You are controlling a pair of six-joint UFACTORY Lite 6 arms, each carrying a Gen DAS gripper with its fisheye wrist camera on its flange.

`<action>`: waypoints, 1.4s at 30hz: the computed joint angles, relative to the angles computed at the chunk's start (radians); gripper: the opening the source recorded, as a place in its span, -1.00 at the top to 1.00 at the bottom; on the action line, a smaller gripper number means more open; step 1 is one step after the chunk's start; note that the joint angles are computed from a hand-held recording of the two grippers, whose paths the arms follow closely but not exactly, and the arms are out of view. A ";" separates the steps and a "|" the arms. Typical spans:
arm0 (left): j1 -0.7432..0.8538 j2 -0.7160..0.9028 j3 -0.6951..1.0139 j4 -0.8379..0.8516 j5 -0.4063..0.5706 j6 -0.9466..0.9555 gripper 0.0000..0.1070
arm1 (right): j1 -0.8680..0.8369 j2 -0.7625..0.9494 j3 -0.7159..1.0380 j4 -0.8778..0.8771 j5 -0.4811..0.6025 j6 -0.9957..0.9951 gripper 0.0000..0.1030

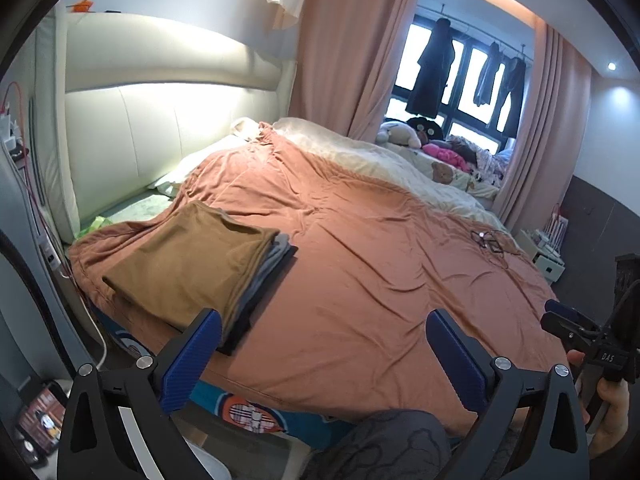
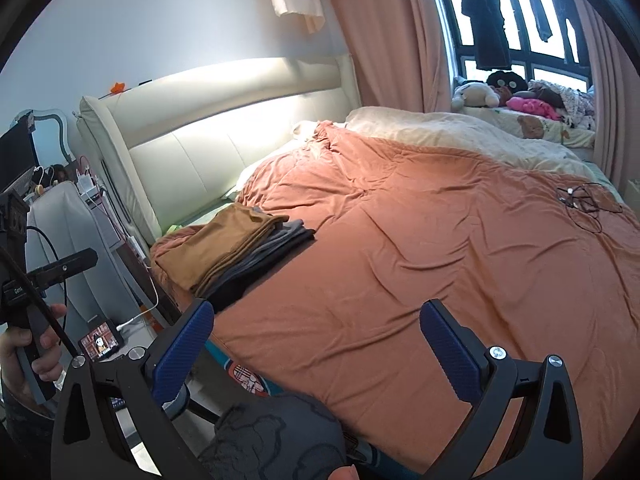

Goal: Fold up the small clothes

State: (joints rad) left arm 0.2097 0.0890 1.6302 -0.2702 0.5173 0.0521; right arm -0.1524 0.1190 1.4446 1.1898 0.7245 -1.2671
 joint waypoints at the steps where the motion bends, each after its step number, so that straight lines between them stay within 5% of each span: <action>1: -0.020 -0.036 -0.050 0.015 -0.022 -0.021 -0.92 | -0.026 -0.032 -0.049 0.031 0.019 -0.040 -1.00; 9: -0.233 -0.244 -0.314 0.460 -0.119 -0.480 -0.92 | -0.160 -0.190 -0.301 0.164 0.090 -0.248 -1.00; 23: -0.535 -0.451 -0.625 1.217 -0.060 -1.329 -0.92 | -0.294 -0.367 -0.594 0.259 0.140 -0.477 -1.00; 28: -0.595 -0.464 -0.704 1.388 -0.035 -1.497 -0.92 | -0.334 -0.404 -0.656 0.300 0.156 -0.534 -1.00; 42: -0.689 -0.466 -0.728 1.516 0.048 -1.610 -0.92 | -0.312 -0.386 -0.674 0.323 0.117 -0.557 -1.00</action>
